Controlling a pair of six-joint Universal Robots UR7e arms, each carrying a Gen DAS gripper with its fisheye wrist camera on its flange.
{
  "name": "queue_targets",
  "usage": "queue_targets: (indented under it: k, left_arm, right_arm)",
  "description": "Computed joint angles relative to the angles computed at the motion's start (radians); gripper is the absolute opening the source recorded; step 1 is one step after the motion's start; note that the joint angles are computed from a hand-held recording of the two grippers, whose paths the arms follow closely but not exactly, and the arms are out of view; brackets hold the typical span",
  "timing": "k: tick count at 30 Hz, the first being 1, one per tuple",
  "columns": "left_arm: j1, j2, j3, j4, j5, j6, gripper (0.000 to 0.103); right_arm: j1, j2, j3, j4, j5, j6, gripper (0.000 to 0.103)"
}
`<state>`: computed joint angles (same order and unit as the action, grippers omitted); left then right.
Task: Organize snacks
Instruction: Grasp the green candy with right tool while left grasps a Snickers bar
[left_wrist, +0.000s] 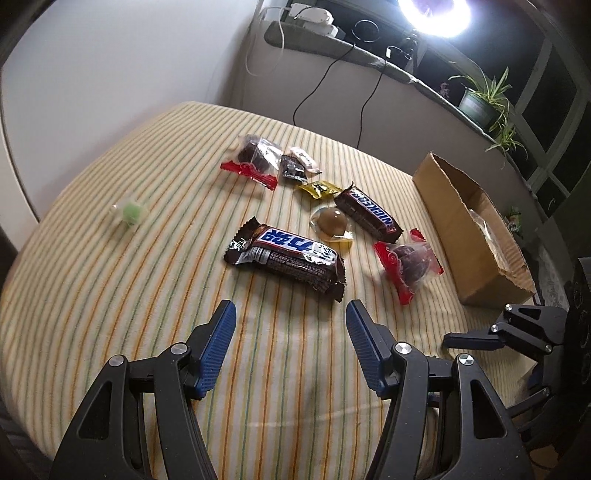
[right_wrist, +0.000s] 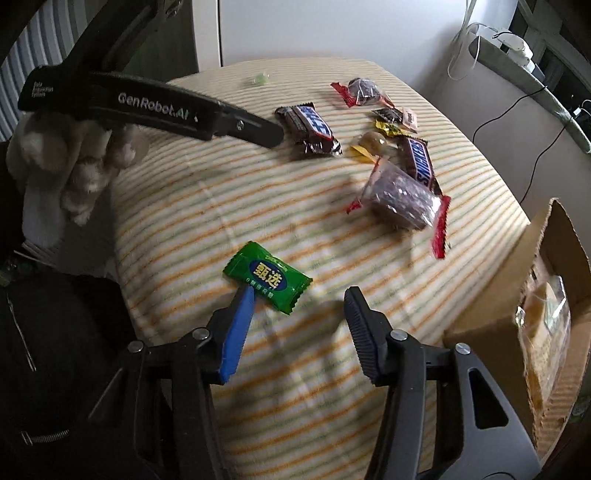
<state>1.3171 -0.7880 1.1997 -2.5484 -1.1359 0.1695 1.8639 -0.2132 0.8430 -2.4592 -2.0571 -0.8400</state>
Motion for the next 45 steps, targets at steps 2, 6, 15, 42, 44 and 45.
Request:
queue_targets:
  k: [2, 6, 15, 42, 44, 45]
  left_arm:
    - [0.003, 0.009, -0.016, 0.015, -0.008, -0.009, 0.061]
    - [0.005, 0.028, -0.051, 0.029, -0.021, -0.012, 0.061]
    - [0.003, 0.090, -0.158, 0.092, -0.023, -0.011, 0.061]
    - [-0.020, 0.183, -0.251, 0.049, 0.133, 0.097, 0.027]
    - [-0.021, 0.173, -0.235, 0.040, 0.128, 0.095, 0.027]
    - [-0.022, 0.168, -0.228, 0.035, 0.126, 0.094, 0.027]
  right_arm:
    - [-0.001, 0.016, -0.027, 0.012, 0.011, 0.006, 0.049]
    - [0.000, 0.041, -0.068, 0.019, 0.024, 0.000, 0.049]
    - [-0.006, 0.087, -0.155, 0.067, 0.064, 0.026, 0.049]
    - [-0.025, 0.049, -0.107, 0.014, 0.098, 0.161, 0.022]
    - [-0.028, 0.035, -0.090, 0.000, 0.108, 0.170, 0.021]
    - [-0.029, 0.027, -0.079, -0.010, 0.114, 0.175, 0.021]
